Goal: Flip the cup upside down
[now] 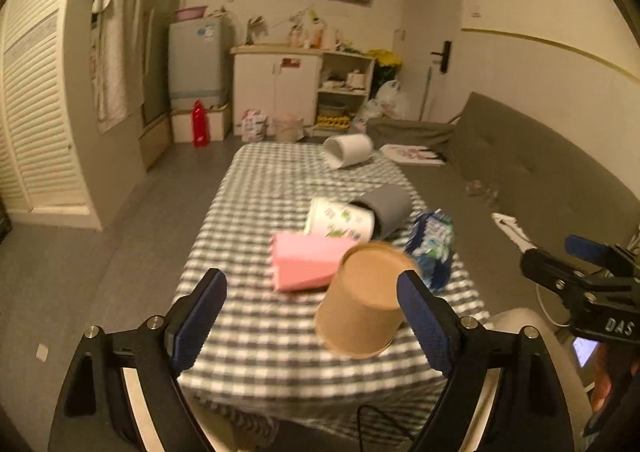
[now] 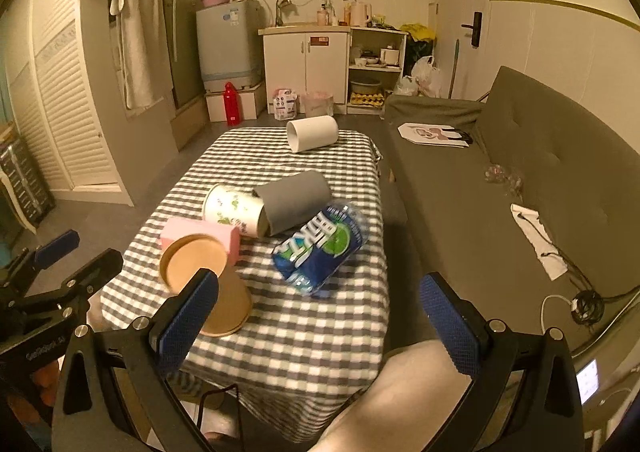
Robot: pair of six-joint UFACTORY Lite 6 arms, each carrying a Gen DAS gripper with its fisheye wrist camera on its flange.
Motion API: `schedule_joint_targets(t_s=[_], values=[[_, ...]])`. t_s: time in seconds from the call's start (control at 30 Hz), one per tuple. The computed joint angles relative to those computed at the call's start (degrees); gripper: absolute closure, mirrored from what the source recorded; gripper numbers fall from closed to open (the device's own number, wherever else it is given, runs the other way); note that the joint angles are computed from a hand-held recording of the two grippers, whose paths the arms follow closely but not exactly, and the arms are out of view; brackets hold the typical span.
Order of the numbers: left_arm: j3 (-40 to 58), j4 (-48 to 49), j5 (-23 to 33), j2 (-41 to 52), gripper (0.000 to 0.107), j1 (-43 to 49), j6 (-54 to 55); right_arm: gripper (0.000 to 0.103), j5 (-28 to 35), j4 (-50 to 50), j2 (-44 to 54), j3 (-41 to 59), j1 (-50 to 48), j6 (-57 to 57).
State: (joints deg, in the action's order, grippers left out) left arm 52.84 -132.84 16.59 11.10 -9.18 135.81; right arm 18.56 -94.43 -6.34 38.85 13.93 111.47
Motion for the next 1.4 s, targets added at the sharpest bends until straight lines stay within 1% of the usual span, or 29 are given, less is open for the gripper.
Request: schedule_joint_targets(t_s=[0.13,0.2,0.3,0.47,0.73,0.93,1.23,1.4], values=[[-3.1,-1.0,0.1,-0.4,0.012,1.8,0.4,0.000,2.1,-7.4,1.2,-2.7,3.5,10.5],[-3.5,-1.6,-0.8,-0.5,0.012,1.9,0.9,0.000,2.7,-9.6,1.9,-3.2,4.6,12.9],[-5.3,-2.5,-0.3,-1.7,0.012,2.6,1.5,0.000,3.2,-11.5,3.9,-2.6,5.4,14.8],[-6.0,-5.9,-0.2,-2.1,0.012,2.8,5.0,0.000,4.2,-12.4,5.5,-2.3,6.0,15.9],[-5.2,-5.0,-1.1,-1.3,0.012,2.7,3.8,0.000,3.9,-11.8,6.2,-2.1,5.4,15.9],[-5.4,-7.7,-1.2,-1.3,0.012,2.4,6.6,0.000,4.3,-10.0,7.0,-1.4,6.5,14.0],[-5.3,-7.8,-1.3,-1.1,0.012,2.4,7.1,0.000,4.4,-9.6,7.2,-1.2,6.6,13.6],[-4.9,-8.9,-2.5,-0.7,0.012,2.1,8.2,0.000,4.4,-8.9,7.3,-1.1,6.8,13.0]])
